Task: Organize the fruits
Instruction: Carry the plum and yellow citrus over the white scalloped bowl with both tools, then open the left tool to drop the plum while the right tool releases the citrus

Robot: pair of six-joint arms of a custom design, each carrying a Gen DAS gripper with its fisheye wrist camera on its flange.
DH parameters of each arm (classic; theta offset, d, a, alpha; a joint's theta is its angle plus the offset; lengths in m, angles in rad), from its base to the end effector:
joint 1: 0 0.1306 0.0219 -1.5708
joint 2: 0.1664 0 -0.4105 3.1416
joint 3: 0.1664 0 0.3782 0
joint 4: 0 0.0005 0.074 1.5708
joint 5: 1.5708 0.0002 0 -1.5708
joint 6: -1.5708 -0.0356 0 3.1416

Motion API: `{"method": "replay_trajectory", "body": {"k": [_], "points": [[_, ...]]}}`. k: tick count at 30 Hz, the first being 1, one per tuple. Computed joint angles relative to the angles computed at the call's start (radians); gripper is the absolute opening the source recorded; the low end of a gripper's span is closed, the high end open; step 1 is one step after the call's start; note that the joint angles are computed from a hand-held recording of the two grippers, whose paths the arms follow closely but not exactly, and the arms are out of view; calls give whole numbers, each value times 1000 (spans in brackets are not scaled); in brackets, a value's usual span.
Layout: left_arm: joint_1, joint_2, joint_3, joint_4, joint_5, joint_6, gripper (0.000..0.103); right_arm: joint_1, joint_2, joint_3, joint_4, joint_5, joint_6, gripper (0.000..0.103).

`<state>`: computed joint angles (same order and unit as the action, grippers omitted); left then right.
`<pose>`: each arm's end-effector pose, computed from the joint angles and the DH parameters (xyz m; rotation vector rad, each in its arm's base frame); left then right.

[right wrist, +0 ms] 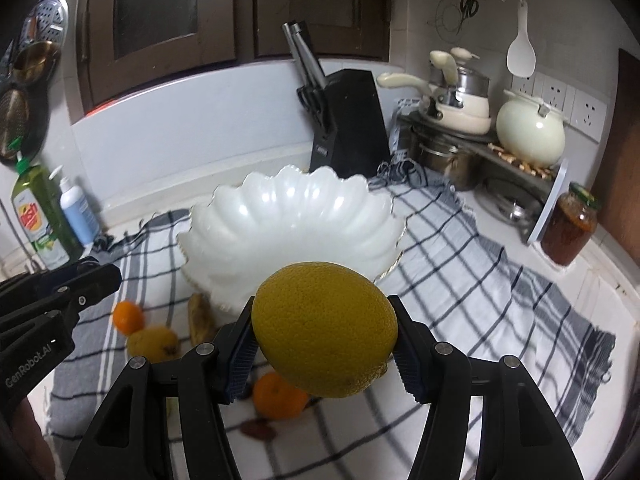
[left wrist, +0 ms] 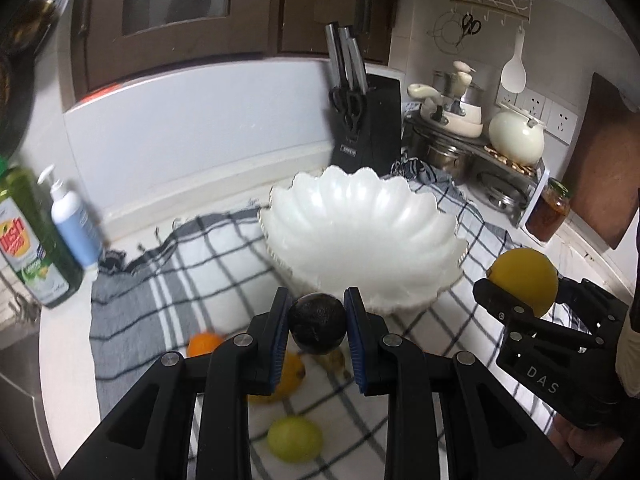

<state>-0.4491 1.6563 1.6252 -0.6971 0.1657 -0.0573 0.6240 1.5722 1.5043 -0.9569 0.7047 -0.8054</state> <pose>0.5229 -0.2591 0.4436 0.6638 2.2213 -0.3908 0.4359 0.2848 0.4232 0.4397 2.2464 -0.2145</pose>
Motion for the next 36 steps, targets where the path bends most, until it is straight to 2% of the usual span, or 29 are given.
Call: {"method": "replay_trajectory", "body": {"k": [5,9,16,28,30,32,34,36], "points": [[-11,73,95,-8,-15,-5,27,-49,19,26,19,-8,59,61],[-19,143,183,-20,-23,-9,27,-99,42,44,42,-53,95,61],[-27,285,350,-126,-3,-18,28,-159,98,78,53,-135,141,61],[-33,373,417,-203,-17,-23,28,-189,150,83,52,-230,145,61],[-33,381,429,-220,-17,-19,34,-194,156,88,44,-242,144,61],[-33,372,415,-208,-28,-10,56,-197,159,93,26,-256,126,62],[-33,356,391,-181,-42,0,65,-198,156,93,24,-254,120,62],[-34,356,396,-186,-58,-1,65,-188,154,98,16,-209,123,68]]}}
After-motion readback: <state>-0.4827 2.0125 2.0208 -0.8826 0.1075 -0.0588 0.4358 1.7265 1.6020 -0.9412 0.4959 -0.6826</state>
